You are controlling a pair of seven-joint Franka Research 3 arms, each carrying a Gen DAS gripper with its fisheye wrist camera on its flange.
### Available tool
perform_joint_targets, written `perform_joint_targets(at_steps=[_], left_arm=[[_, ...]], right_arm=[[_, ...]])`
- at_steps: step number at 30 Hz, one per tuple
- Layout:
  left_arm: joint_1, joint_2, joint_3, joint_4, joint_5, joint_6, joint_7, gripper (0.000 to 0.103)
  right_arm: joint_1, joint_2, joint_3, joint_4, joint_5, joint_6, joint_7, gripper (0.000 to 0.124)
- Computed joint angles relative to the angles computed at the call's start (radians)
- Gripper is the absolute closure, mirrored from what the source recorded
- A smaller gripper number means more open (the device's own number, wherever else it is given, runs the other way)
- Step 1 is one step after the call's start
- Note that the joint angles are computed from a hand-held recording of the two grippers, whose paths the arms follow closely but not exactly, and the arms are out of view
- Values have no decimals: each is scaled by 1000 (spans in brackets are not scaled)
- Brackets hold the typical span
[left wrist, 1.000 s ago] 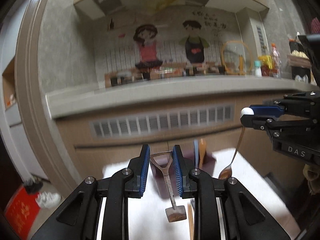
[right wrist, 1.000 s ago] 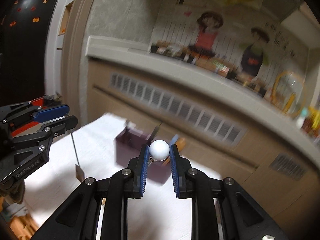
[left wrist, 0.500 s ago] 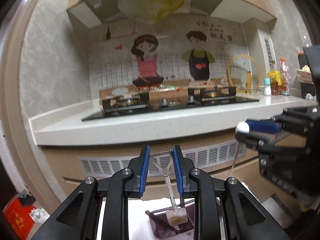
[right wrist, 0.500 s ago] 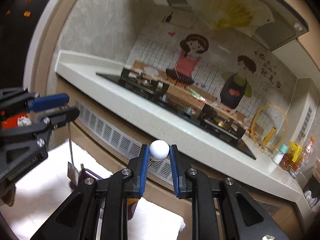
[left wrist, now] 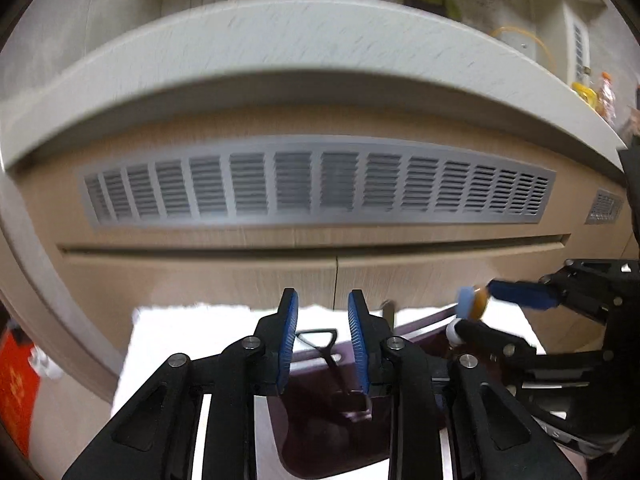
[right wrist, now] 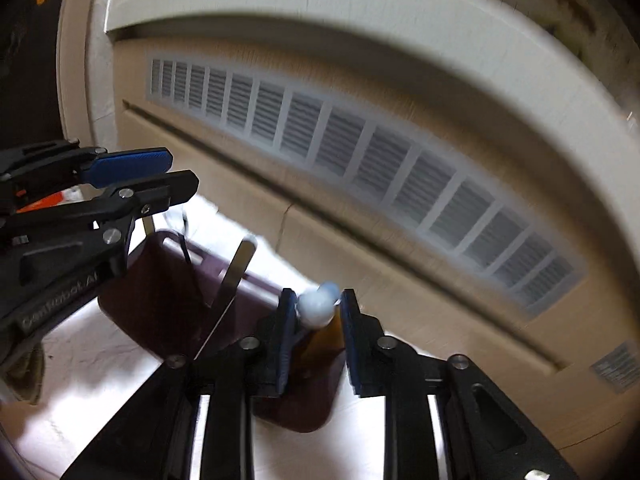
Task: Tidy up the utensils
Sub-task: 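Lower both spoons into the maroon holder and open both grippers, then move both tools back toward the spoons lying beside the chopsticks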
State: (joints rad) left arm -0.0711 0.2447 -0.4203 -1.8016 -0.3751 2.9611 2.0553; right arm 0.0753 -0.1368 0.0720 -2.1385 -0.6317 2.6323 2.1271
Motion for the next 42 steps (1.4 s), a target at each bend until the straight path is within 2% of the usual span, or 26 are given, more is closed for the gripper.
perform_joint_targets(at_steps=[2, 4, 6, 11, 15, 19, 22, 25, 28, 30, 31, 33, 34, 35, 37, 38, 42], left_arm=[[15, -9, -6, -20, -24, 7, 8, 65], [45, -34, -28, -57, -80, 24, 49, 57], [88, -76, -64, -110, -197, 37, 151, 50], [82, -172, -51, -247, -370, 68, 329, 44], [46, -260, -11, -368, -483, 40, 418, 41], [-16, -358, 49, -492, -614, 25, 519, 34], [-70, -431, 96, -584, -674, 30, 569, 28], [-103, -490, 131, -659, -661, 22, 547, 24], [-130, -537, 163, -719, -630, 18, 519, 24], [-153, -556, 181, -749, -613, 49, 512, 23], [-164, -564, 188, -764, -605, 71, 508, 23], [-181, -571, 204, -783, -581, 109, 492, 21], [-187, -575, 212, -790, -566, 118, 477, 20], [-196, -575, 226, -791, -556, 118, 466, 19], [-218, -574, 259, -791, -539, 115, 448, 19], [-226, -572, 272, -792, -526, 116, 438, 19], [-270, -564, 324, -796, -478, 117, 401, 18]], right_arm=[[-6, -2, -1, -17, -16, 23, 28, 73], [-13, -20, 2, -43, -41, 50, 55, 73], [-21, -53, 8, -78, -41, 70, 74, 73], [-68, -156, 74, -180, -101, 89, 166, 70], [-75, -227, 126, -271, -109, 90, 196, 64], [-95, -311, 198, -370, -135, 98, 266, 44], [-119, -351, 256, -418, -159, 116, 340, 38], [-123, -401, 296, -476, -151, 133, 403, 29], [-152, -435, 337, -526, -146, 173, 476, 26], [-119, -430, 309, -551, -83, 191, 447, 26], [-84, -418, 278, -562, -27, 203, 414, 27], [-30, -391, 231, -570, 73, 217, 352, 50], [27, -365, 181, -569, 145, 219, 292, 75], [94, -339, 121, -567, 228, 224, 223, 92], [188, -307, 42, -572, 377, 250, 130, 96], [203, -296, 33, -572, 404, 261, 121, 98], [157, -260, 106, -549, 442, 263, 117, 104]])
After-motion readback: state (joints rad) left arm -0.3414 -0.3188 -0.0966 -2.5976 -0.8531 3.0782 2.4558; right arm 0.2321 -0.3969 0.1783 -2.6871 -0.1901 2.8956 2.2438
